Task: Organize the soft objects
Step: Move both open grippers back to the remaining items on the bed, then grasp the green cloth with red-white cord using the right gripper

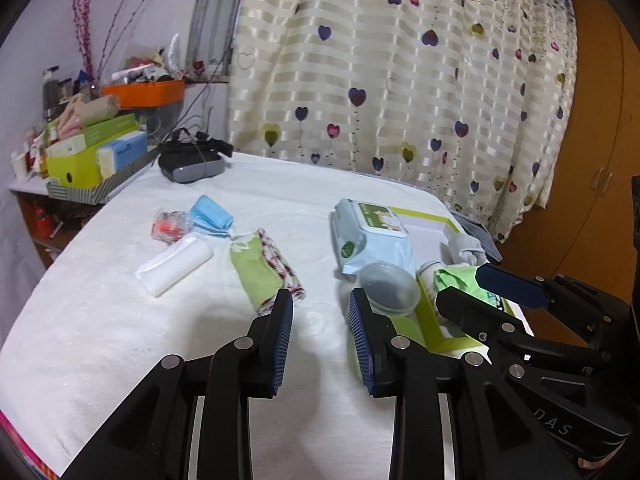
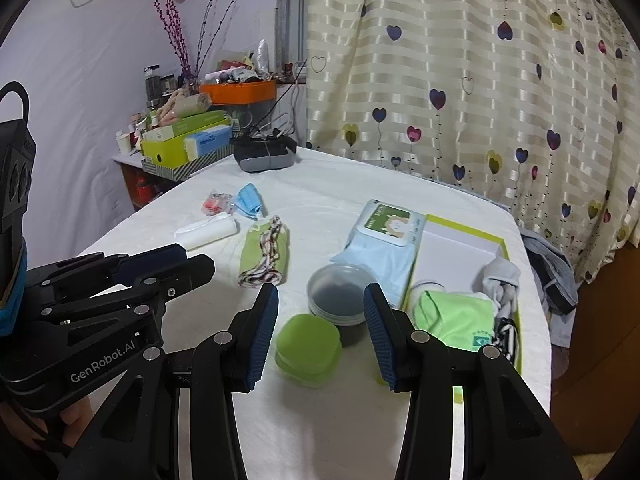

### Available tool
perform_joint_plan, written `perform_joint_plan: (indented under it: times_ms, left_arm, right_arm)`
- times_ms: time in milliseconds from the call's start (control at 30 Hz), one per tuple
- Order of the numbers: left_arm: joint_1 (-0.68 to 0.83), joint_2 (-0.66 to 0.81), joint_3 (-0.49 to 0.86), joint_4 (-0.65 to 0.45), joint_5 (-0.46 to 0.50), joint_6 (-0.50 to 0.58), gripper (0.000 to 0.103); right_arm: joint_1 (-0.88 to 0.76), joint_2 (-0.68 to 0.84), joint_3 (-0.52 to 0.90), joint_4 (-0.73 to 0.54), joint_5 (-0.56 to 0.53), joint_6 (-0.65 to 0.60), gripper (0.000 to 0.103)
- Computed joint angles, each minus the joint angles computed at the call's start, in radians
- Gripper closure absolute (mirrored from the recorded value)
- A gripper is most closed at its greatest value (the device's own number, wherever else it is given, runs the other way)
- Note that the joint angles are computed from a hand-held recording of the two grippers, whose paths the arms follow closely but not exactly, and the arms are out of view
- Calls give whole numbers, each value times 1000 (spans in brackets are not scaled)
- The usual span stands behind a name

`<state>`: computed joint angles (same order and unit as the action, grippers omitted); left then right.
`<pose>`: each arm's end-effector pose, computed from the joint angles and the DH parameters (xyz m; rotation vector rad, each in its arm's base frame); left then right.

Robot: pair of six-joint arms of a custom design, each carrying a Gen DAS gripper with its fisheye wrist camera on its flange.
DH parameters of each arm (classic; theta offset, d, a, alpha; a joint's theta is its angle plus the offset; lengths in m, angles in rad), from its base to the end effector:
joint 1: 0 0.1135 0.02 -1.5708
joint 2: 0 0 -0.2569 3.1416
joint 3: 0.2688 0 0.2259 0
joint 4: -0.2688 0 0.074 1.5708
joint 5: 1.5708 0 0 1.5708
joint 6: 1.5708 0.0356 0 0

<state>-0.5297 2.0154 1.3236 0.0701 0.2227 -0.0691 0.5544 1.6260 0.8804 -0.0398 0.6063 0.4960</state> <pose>0.3627 -0.2215 0.1894 0.6341 2.1432 -0.5765 0.2725 0.1448 0.1933 0.2183 2.1833 -0.1370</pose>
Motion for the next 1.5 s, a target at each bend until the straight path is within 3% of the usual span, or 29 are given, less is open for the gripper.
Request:
perform_joint_plan:
  times_ms: [967,1167,1500]
  left_arm:
    - [187,192,183,-72,22,-9,70]
    - [224,230,233,-97,27,-19,68]
    - [259,306,351,-157,58,1,62]
  right_arm:
    - [-67,360,375,-9,-215,-140,56]
    - [-94,472,524,-91,-264,-168,56]
    - [-163,703,889,-376,-280,-133,56]
